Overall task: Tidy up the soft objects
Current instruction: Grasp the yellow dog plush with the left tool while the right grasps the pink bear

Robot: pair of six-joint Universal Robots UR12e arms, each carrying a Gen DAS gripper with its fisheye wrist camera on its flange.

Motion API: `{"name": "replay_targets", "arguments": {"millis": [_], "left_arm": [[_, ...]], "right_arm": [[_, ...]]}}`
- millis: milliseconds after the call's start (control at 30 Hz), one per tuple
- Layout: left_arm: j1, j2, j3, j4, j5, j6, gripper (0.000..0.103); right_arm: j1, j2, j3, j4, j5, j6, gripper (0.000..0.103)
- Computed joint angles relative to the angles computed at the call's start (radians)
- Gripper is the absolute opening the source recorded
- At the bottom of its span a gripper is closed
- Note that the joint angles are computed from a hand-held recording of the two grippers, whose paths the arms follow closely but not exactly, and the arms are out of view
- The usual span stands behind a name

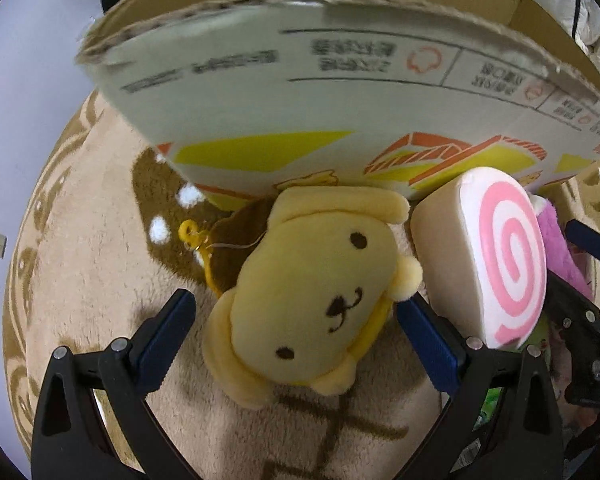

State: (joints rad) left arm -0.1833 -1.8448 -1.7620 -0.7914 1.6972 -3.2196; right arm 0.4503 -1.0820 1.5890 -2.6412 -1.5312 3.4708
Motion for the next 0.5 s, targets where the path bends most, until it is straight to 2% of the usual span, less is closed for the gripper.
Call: {"name": "replay_targets", "arguments": {"millis": [133, 233, 300, 333, 500], "left_arm": [[-0.004, -0.008, 0.005, 0.014, 0.002, 0.008, 0.100], [0.000, -0.008, 0.003, 0.021, -0.015, 0.000, 0.093], [0.011, -0.009, 0.005, 0.009, -0.048, -0.007, 0.085], [0.020, -0.002, -0.001, 0.008, -0.063, -0.009, 0.084], [0.019, 0.002, -0.001, 0.008, -0.051, -0.018, 0.074]], "right_arm": [[0.004, 0.005, -0.003, 0.000, -0.005, -0.001, 0.103], [0.004, 0.007, -0.006, -0.003, 0.028, -0.007, 0.090], [0.002, 0.012, -0.013, 0.002, 0.067, -0.010, 0.069], [0.001, 0.014, -0.015, 0.004, 0.090, -0.008, 0.064], [0.006, 0.013, -0.018, 0.000, 0.085, -0.010, 0.056]]}}
